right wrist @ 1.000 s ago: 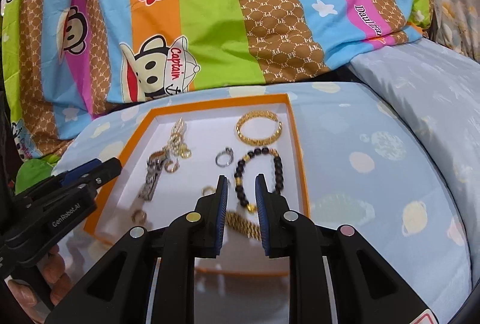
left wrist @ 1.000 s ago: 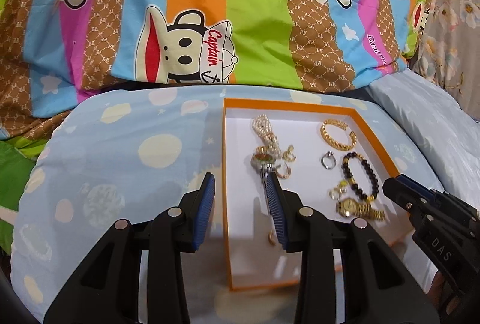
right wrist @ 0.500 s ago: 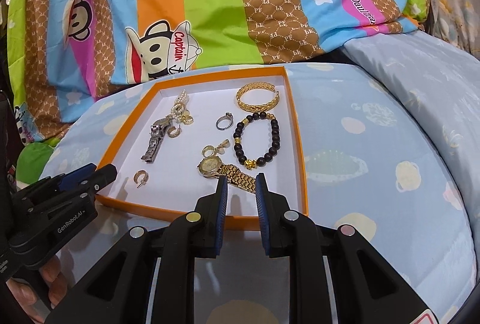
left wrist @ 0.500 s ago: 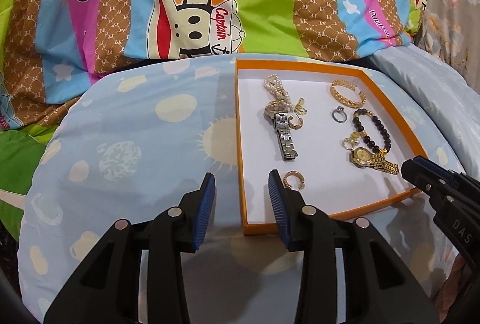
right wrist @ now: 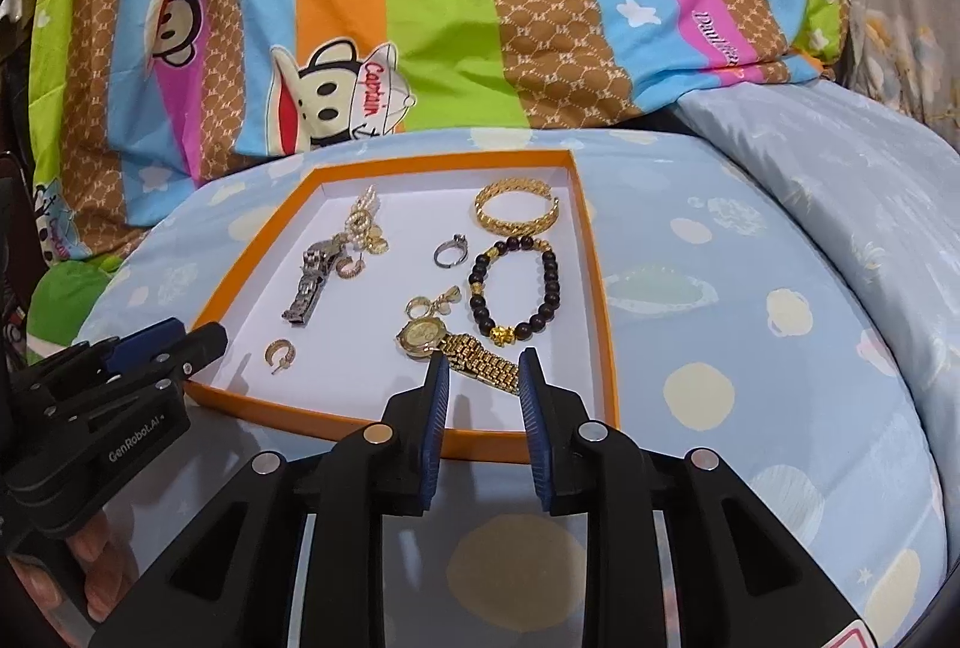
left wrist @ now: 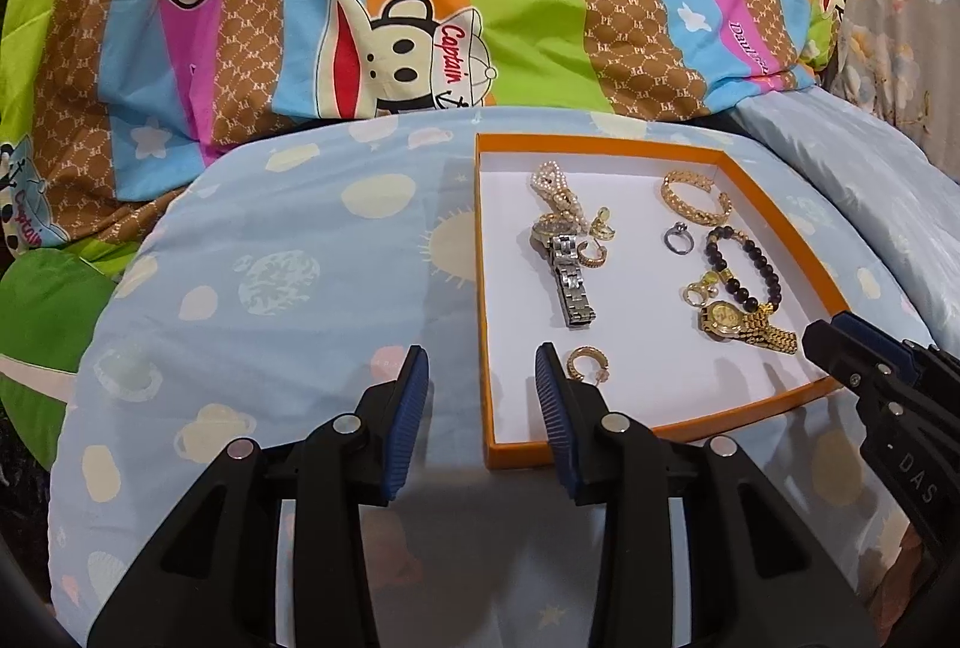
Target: Organize jewelry
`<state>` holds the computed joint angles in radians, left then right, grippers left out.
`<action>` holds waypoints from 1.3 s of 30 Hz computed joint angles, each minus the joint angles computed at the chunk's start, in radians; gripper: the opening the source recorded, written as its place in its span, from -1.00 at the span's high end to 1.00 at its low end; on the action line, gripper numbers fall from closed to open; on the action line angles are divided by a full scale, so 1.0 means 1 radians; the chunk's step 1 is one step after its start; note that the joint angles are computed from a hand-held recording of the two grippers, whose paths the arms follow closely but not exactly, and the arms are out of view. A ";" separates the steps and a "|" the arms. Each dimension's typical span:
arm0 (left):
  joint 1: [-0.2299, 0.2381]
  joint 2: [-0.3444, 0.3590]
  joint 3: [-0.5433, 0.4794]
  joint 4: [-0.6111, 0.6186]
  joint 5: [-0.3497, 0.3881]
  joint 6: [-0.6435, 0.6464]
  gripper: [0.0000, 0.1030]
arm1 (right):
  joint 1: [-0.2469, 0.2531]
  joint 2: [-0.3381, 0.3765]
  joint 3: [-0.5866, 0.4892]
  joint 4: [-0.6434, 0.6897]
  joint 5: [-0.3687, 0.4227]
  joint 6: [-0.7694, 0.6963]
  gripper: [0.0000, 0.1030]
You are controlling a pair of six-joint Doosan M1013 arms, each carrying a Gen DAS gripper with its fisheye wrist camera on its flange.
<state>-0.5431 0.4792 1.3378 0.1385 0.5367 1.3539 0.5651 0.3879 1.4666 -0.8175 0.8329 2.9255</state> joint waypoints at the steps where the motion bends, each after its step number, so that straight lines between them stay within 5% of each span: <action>1: -0.001 -0.005 0.005 -0.006 -0.006 0.004 0.31 | 0.006 -0.002 0.002 -0.013 -0.002 0.014 0.47; 8: -0.016 -0.032 0.042 0.059 -0.050 -0.056 0.27 | 0.045 0.011 -0.017 -0.092 0.061 0.057 0.40; 11: -0.017 -0.036 0.049 0.059 -0.047 -0.073 0.14 | 0.056 0.012 -0.015 -0.121 0.082 0.089 0.22; 20: -0.040 -0.052 0.083 0.243 -0.096 -0.215 0.01 | 0.072 0.019 -0.022 -0.155 0.120 0.099 0.05; 34: -0.037 -0.036 0.061 0.224 -0.057 -0.220 -0.18 | 0.065 0.024 -0.030 -0.130 0.154 0.111 -0.20; 39: -0.044 -0.038 0.064 0.313 -0.041 -0.314 -0.35 | 0.062 0.023 -0.028 -0.123 0.156 0.120 -0.30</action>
